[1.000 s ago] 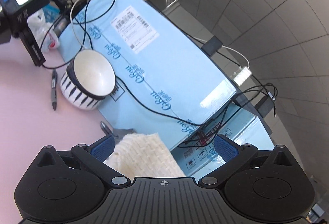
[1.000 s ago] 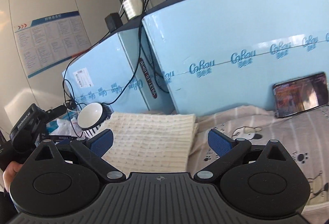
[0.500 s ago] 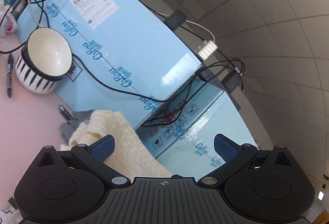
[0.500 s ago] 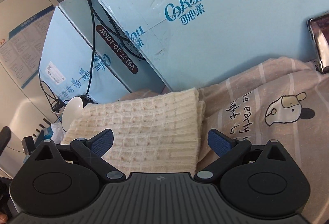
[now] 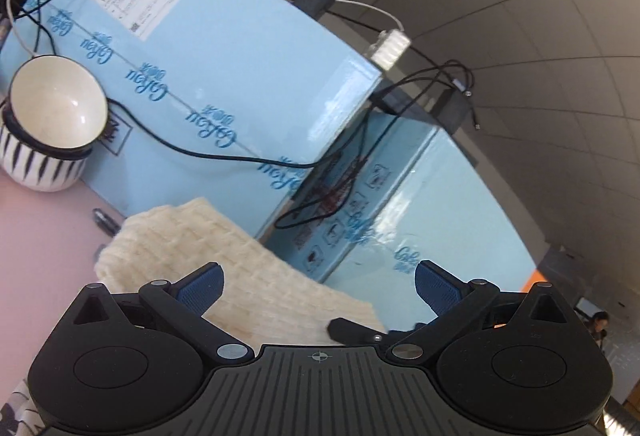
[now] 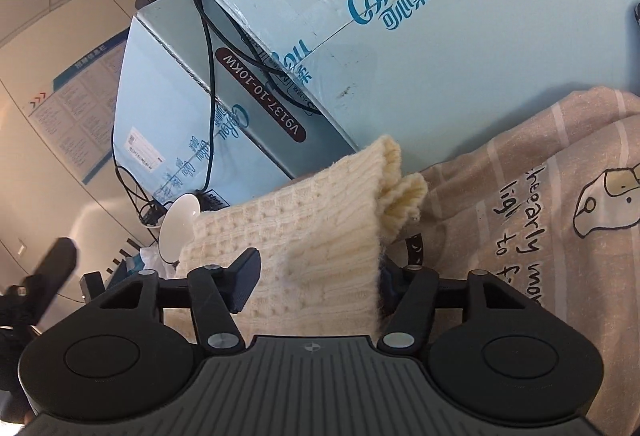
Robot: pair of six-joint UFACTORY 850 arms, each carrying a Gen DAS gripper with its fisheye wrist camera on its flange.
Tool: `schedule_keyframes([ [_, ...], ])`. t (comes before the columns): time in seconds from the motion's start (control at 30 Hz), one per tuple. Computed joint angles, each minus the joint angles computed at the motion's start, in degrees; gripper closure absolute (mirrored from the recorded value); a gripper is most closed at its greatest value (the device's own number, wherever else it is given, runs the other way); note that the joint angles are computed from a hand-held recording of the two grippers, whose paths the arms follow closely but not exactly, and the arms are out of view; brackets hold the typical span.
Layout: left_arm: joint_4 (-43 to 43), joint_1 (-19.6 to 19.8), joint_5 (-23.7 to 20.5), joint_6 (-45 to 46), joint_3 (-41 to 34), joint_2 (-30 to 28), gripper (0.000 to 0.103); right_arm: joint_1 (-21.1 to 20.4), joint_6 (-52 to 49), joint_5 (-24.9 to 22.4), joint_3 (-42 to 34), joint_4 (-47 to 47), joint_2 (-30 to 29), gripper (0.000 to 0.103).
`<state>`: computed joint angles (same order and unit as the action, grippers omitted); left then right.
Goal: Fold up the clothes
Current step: 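Grasp the cream sweater edge with the left gripper while the right gripper grasps another edge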
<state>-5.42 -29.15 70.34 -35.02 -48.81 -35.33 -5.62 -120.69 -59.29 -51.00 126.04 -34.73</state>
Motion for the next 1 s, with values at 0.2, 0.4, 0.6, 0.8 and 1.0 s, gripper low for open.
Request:
schedule_keyframes([
  [0.2,-6.82,1.44,-1.41,-3.89,3.11,2.41,0.000,-2.10,3.33,-3.65,-0.98,-5.25,-1.04,0.070],
  [0.4,2.28,4.94,-1.98,-17.69,1.01,-0.91,0.000,-2.43,10.59,-2.27,-3.65,-9.55,-3.10,0.049],
  [0.6,8.76,3.45,0.21,-8.96,-0.71,-1.75,0.000,-0.24,5.93,-0.29,-2.26,-8.24,-1.94,0.054],
  [0.8,-1.17,0.01,-5.70,3.85,-1.42,-0.72,0.049,-0.23,-0.11,-5.37,1.95,-6.55,1.86,0.081],
  [1.0,-0.06,-0.64,7.07,4.49,1.59,-0.56,0.083,-2.25,-3.19,-12.45,6.88,-8.13,6.63,0.082],
])
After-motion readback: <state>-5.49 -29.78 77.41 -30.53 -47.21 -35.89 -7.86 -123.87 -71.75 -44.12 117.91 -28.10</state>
